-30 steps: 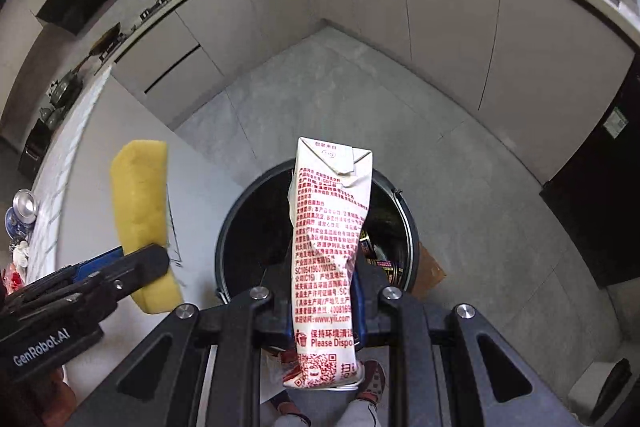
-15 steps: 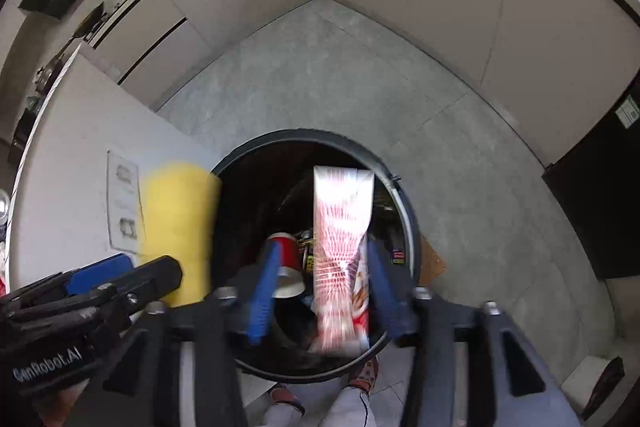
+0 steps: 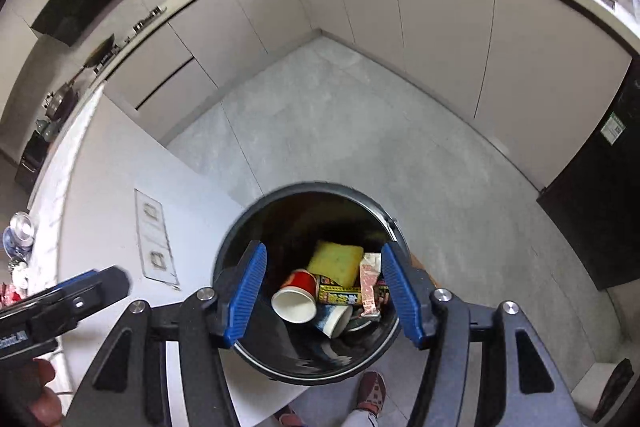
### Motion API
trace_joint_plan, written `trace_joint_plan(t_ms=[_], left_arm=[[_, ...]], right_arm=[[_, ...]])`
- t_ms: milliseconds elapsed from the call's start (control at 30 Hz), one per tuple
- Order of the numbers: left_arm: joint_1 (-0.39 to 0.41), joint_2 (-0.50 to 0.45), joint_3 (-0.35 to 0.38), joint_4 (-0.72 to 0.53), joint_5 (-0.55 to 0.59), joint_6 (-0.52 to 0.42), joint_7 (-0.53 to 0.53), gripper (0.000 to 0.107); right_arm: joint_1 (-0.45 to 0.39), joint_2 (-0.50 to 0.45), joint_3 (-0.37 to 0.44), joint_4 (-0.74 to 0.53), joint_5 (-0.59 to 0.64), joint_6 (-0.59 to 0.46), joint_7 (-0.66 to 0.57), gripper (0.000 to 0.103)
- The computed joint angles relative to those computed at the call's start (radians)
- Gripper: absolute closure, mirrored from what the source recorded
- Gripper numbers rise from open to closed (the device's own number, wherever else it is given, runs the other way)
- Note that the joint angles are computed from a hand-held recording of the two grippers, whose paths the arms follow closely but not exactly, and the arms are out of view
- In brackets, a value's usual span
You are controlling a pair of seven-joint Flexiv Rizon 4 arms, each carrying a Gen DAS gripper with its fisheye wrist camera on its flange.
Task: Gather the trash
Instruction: 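Move both open tools back toward the remaining trash on the island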
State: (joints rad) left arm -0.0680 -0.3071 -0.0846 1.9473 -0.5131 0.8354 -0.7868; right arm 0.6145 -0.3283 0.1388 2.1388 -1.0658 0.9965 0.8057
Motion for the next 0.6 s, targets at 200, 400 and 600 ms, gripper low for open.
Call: trace_joint_plan(t_ms=[200,400,600], left_arm=[[0.068,0.072,0.026,0.046,-0.104,0.006,0.143,0.030],[0.156,0.098,0.089,0.043,-0.157,-0.046,0.247,0.030],[0.276,0.067,0.149,0.011,-0.189,-0.027,0.334,0.030]], right_arm=[[0.053,0.014,0.025,-0.088,0.007,-0.126,-0.028,0.041],[0.146,-0.073,0.024,-0.292,0.003,-0.221,-0.087,0.040],[0.276,-0.251,-0.030,-0.603,0.043,-0.285,-0.233,0.039]])
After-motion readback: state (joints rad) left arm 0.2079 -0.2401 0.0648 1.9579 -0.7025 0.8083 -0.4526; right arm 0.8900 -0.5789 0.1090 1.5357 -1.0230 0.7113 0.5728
